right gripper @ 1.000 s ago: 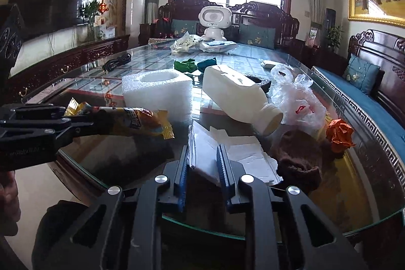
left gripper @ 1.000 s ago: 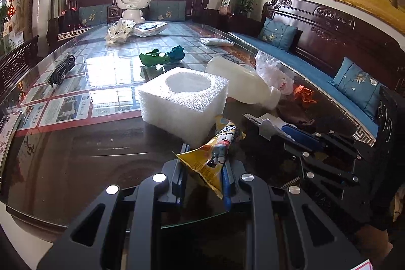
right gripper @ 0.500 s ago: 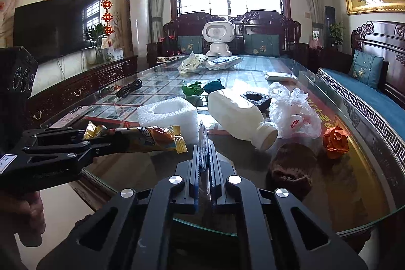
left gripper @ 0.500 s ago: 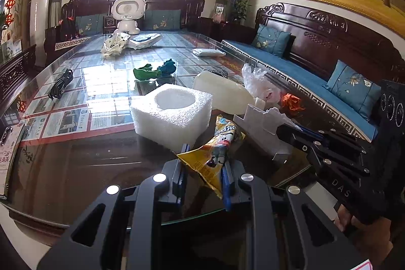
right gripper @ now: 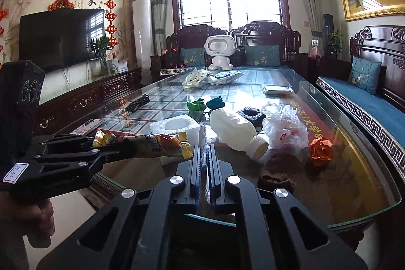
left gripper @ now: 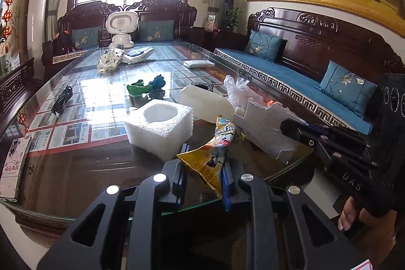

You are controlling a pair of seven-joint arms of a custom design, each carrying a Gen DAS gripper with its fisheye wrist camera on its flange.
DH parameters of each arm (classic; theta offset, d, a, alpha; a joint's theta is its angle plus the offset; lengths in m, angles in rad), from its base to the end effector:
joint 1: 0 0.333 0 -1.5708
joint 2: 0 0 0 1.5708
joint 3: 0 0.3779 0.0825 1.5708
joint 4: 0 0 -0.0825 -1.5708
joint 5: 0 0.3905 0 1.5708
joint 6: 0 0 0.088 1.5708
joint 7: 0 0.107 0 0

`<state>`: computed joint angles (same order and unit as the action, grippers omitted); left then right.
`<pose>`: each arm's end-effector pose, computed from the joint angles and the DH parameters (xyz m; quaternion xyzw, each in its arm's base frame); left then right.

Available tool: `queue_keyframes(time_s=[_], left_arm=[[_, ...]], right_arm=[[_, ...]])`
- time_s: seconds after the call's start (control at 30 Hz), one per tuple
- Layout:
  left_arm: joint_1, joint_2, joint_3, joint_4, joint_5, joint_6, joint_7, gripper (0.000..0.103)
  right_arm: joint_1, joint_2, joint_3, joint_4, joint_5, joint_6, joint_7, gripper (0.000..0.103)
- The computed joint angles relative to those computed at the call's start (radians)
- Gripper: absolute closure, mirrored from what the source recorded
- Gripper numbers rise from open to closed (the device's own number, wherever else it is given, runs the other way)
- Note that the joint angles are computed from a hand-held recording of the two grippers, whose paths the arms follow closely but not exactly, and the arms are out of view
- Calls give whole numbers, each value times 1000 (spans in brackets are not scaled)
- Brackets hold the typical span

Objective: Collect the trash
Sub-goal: 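Carry the wrapper and napkins in both tools over the yellow bin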

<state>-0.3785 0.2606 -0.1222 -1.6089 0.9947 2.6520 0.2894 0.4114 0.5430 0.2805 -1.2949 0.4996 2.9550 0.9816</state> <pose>0.6160 -0.3498 0.6170 -0.6413 0.5885 -0.3756 0.3183 0.6737 0.4226 0.6210 -0.7567 0.3454 -0.1806 0.5249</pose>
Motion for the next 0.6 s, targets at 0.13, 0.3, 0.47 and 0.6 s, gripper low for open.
queue_keyframes(time_s=[0.13, 0.3, 0.47, 0.6], left_arm=[[-8, -14, -12, -15, 3, 21, 8, 80], [-22, -20, -30, -27, -14, 54, 24, 80], [-38, -11, -49, -40, -60, 86, 61, 80], [-52, 11, -66, -42, -133, 98, 135, 80]], right_arm=[[-49, -68, 43, -84, 57, 15, -45, 97], [-103, -163, 81, -206, 157, 46, -122, 97], [-124, -266, 65, -343, 270, 29, -167, 97], [-97, -357, 11, -479, 321, 39, -183, 97]])
